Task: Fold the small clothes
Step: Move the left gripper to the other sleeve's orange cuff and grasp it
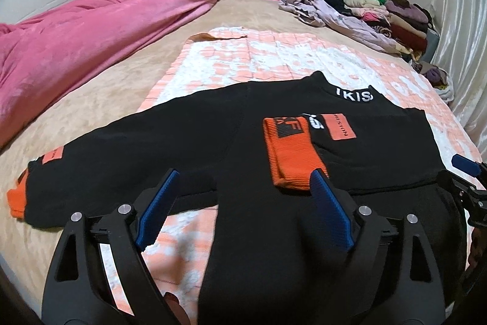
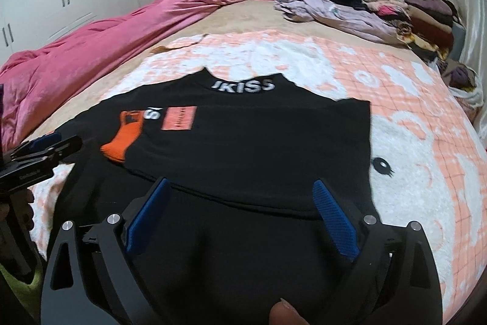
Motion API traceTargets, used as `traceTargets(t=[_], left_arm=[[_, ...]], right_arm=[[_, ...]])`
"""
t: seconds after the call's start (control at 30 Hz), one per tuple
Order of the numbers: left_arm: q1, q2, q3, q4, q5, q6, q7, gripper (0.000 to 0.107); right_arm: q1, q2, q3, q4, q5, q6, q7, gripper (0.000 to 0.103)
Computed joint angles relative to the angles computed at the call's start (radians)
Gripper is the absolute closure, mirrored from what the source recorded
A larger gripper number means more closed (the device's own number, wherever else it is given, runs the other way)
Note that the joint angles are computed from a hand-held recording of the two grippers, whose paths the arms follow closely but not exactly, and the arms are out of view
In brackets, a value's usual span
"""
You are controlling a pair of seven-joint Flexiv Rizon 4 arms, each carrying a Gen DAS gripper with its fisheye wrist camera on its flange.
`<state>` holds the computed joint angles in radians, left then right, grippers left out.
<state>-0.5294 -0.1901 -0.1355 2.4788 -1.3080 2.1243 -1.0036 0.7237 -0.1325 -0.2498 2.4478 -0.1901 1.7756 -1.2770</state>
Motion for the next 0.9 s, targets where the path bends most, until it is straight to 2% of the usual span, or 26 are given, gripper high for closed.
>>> traceTargets(t=[0.1, 0.23, 0.37, 0.43, 0.5, 0.67, 0.73, 0.87, 0.9], left_arm=[[0.008, 0.015, 0.008, 0.024, 0.02, -0.002, -0.033, 0.026], [0.021, 0.036, 0.017, 0.051, 0.053, -0.008, -0.078, 0.026], [0.037, 0.058, 0.026, 0.08, 0.097, -0.011, -0.126, 0.026], [0.041, 0.068, 0.028, 0.094, 0.1, -0.01, -0.142, 0.02], [0.048, 0.078, 0.03, 0.107, 0.109, -0.011, -0.158, 0.019], [0.07, 0.111, 0.035, 0.142, 0.14, -0.013, -0.199, 0.019], [0.076, 0.122, 0.033, 0.153, 0.142, -0.009, -0.206, 0.019], [0.085, 0.146, 0.026, 0.177, 0.126, 0.0, -0.208, 0.017], [0.088, 0.152, 0.025, 0.183, 0.125, 0.002, -0.21, 0.017]], right_arm=[[0.023, 0.006, -0.001, -0.003, -0.011, -0.004, 0.004, 0.009], [0.088, 0.015, -0.04, 0.0, -0.027, -0.004, 0.015, 0.009], [0.098, 0.02, -0.032, -0.003, -0.051, -0.009, 0.031, 0.009], [0.123, 0.024, -0.05, -0.001, -0.067, -0.009, 0.043, 0.009], [0.119, 0.023, -0.038, -0.005, -0.079, -0.012, 0.053, 0.009], [0.167, 0.028, -0.071, -0.007, -0.117, -0.01, 0.074, 0.009], [0.213, 0.032, -0.113, -0.005, -0.131, -0.01, 0.081, 0.009], [0.233, 0.03, -0.113, -0.015, -0.142, -0.011, 0.092, 0.009], [0.208, 0.026, -0.079, -0.024, -0.142, -0.013, 0.093, 0.009]])
